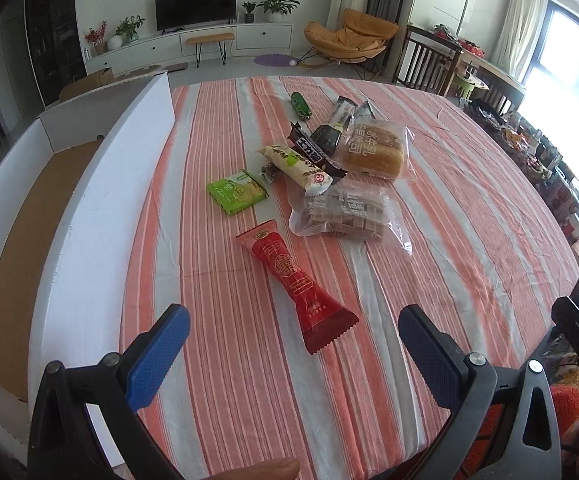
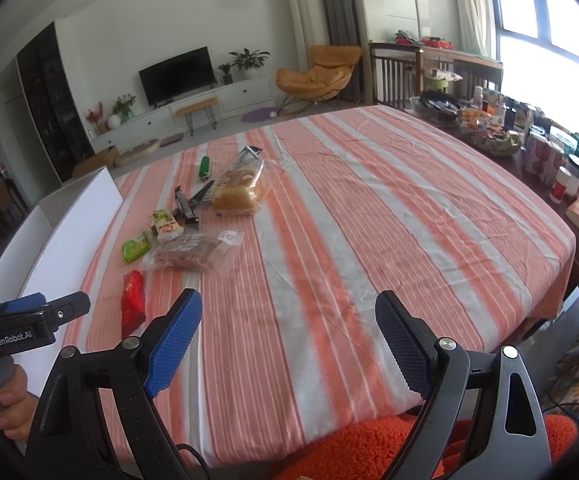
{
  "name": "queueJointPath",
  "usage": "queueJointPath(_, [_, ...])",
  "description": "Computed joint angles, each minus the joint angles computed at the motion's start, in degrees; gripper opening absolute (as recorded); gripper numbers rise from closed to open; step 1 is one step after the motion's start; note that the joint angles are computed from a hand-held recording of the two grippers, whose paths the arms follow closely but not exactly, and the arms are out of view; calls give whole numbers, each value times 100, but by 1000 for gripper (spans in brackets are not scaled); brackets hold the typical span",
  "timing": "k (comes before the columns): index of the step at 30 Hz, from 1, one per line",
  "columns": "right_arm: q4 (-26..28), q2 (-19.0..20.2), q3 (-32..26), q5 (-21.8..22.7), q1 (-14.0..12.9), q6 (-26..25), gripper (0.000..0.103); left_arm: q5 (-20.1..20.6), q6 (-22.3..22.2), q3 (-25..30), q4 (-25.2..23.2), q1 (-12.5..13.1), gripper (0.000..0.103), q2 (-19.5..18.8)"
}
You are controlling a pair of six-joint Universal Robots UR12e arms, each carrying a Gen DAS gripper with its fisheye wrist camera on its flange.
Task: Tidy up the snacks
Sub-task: 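Grasp the red wrapped bar with the left gripper while the right tool approaches the clear bag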
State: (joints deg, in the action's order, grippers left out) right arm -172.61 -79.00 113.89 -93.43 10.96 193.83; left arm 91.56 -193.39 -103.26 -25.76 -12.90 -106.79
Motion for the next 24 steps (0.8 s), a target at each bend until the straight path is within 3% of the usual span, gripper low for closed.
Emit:
queueJointPath(2, [24,4,-3,13,13,-35,91,-23,-101,242,-212,-6,103,-230])
queueJointPath(6, [39,-1,13,72,26,-121,91,393,-392,724,-900,-40,103,-684])
queueJointPath(11, [5,4,42,143,0,-209,91,699,-627,887,-1394,24,103,-911])
queueJointPath(19, [148,57,18,341,-115,-12,91,512,-296,642,-954,170,103,-881])
queueJointPath(24, [166,49,32,345,-119,-20,91,332,46,747,-1249,238,103,-871])
